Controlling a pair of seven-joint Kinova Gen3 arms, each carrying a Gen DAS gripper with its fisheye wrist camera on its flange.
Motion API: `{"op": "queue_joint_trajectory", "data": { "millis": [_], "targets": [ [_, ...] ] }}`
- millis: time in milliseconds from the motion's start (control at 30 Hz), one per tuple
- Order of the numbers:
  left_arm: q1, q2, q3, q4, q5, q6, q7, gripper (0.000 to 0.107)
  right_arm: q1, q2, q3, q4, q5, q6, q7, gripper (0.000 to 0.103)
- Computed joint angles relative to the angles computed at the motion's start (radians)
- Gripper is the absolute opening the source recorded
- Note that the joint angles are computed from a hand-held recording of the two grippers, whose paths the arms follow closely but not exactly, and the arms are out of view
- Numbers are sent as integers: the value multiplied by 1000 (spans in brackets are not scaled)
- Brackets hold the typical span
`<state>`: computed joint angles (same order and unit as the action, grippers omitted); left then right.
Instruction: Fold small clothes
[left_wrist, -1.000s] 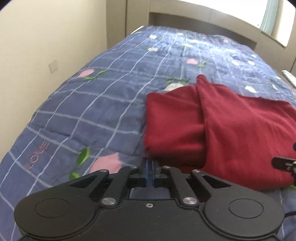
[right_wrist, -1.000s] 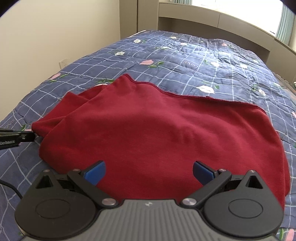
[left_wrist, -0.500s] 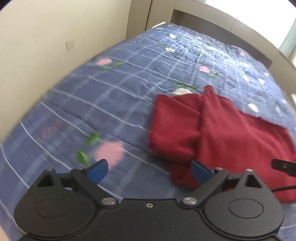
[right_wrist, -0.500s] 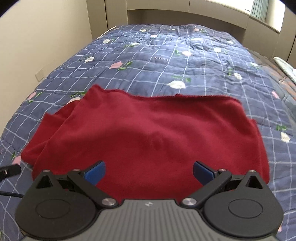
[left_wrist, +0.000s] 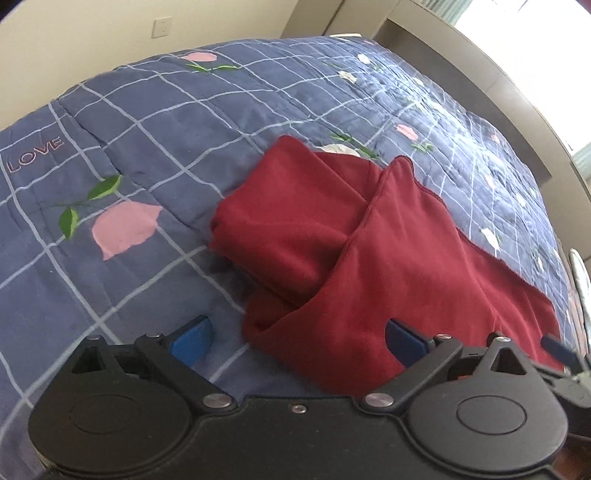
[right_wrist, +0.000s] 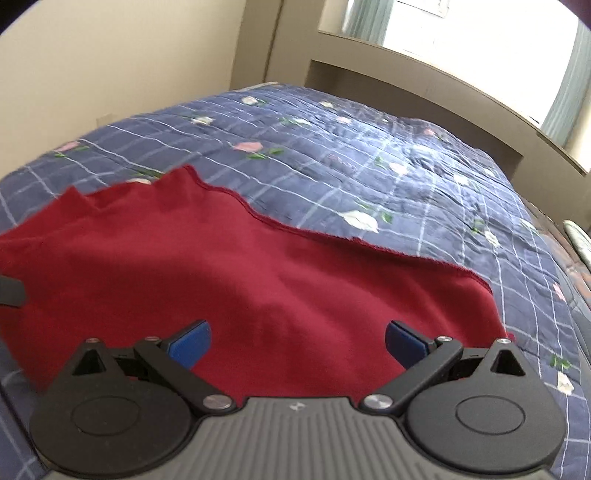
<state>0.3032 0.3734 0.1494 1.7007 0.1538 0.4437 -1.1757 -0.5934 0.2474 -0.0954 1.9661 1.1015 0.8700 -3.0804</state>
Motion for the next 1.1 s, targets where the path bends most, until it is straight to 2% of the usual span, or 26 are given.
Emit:
{"op": "queue_joint_trajectory", "data": {
  "millis": [133, 267, 400, 567, 700, 800, 900, 967, 1067, 1100],
  "targets": [
    [38, 5, -29, -10, -26, -2, 58, 100, -10, 13, 3, 9, 11, 28, -39, 103],
    [57, 11, -43, -7, -54, -14, 100, 102, 1, 13, -5, 25, -16, -3, 2, 103],
    [68, 13, -50, 0, -69, -31, 136, 102, -14, 19, -2, 46, 17, -7, -30, 103],
    [82, 5, -59, 13, -93, -43, 168, 102, 0, 20, -4, 2, -48, 8, 76, 103],
    [123, 1, -82, 9, -144, -23, 213, 102, -28, 7, -4, 10, -14, 43, 60, 103],
    [142, -9, -91, 50, -175, -86, 240, 102, -37, 5, -10, 17, 2, 55, 51, 103],
    [210, -16, -163, 105, -211, -177, 326, 102, -23, 9, -15, 25, -18, 29, 43, 103],
    [243, -15, -197, 110, -227, -195, 381, 102, -21, 15, -13, 24, -23, 22, 51, 103],
    [185, -7, -144, 77, -205, -161, 370, 99, -25, 25, -9, -2, -30, 41, 91, 103],
    [186, -5, -148, 71, -201, -155, 386, 98, -28, 28, -7, -6, -25, 46, 94, 103]
  ]
}}
